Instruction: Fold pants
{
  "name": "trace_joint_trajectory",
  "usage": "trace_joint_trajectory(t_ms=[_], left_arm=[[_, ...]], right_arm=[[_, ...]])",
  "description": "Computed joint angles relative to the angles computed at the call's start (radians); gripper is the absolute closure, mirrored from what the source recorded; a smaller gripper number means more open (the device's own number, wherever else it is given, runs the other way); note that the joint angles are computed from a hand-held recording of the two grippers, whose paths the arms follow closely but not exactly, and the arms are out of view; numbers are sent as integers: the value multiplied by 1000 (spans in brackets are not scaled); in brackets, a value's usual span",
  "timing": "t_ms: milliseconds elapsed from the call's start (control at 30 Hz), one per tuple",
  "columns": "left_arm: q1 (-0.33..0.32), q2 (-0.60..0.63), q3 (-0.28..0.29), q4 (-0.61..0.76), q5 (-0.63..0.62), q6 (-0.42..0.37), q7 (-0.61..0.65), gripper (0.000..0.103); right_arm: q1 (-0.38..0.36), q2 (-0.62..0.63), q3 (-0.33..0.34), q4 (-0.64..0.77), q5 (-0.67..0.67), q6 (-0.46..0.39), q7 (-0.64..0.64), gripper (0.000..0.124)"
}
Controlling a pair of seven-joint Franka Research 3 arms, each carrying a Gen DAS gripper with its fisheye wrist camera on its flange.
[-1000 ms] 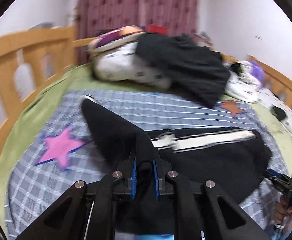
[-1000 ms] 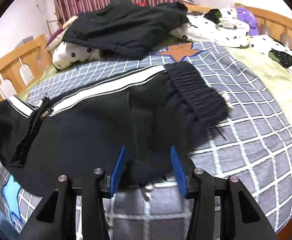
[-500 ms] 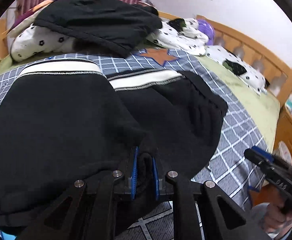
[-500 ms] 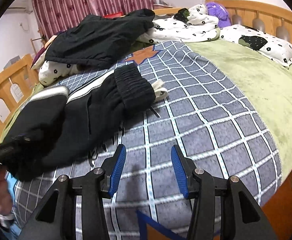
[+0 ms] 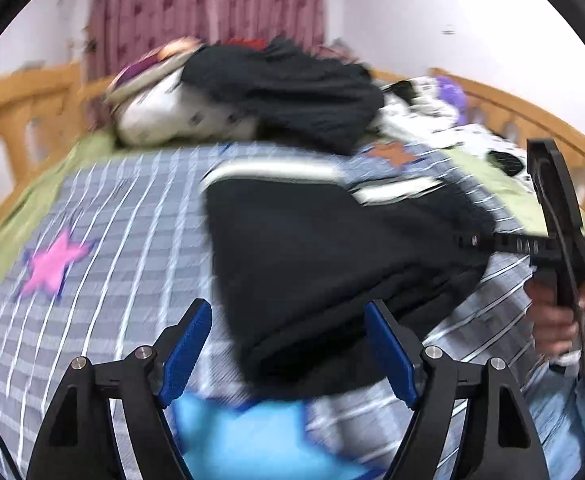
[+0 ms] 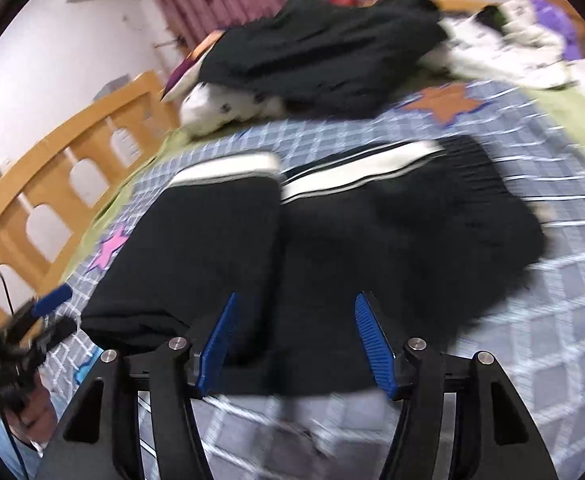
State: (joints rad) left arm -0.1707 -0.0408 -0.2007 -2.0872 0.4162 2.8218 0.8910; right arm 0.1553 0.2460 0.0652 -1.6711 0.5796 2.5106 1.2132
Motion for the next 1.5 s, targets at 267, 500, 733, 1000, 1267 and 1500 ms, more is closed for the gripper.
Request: trace_joint_trajectory(t_ms=[267, 500, 733, 1000, 1267, 1500], left_arm=[[-39, 64, 24, -47, -648, 39, 340, 26], [-64, 175, 29, 113, -82, -121, -26, 26], [-30, 122, -20, 54, -199, -21, 121, 27], [-40, 125, -44, 71, -295, -22, 292, 26], [-36, 104, -24, 104, -429, -31, 370, 27], [-59, 274, -32, 262, -335, -194, 266, 27]], right_arm=[[-17, 242, 46, 293, 30, -228, 117, 107], [-57, 179, 81, 276, 166, -153, -45, 113], [-51, 43, 18, 193, 89, 26, -180, 116], [-47, 60, -123, 86, -276, -3, 139, 117], [-49, -72, -65, -33, -281, 140, 71, 107], [-34, -24, -80, -80, -341, 85, 74, 106]])
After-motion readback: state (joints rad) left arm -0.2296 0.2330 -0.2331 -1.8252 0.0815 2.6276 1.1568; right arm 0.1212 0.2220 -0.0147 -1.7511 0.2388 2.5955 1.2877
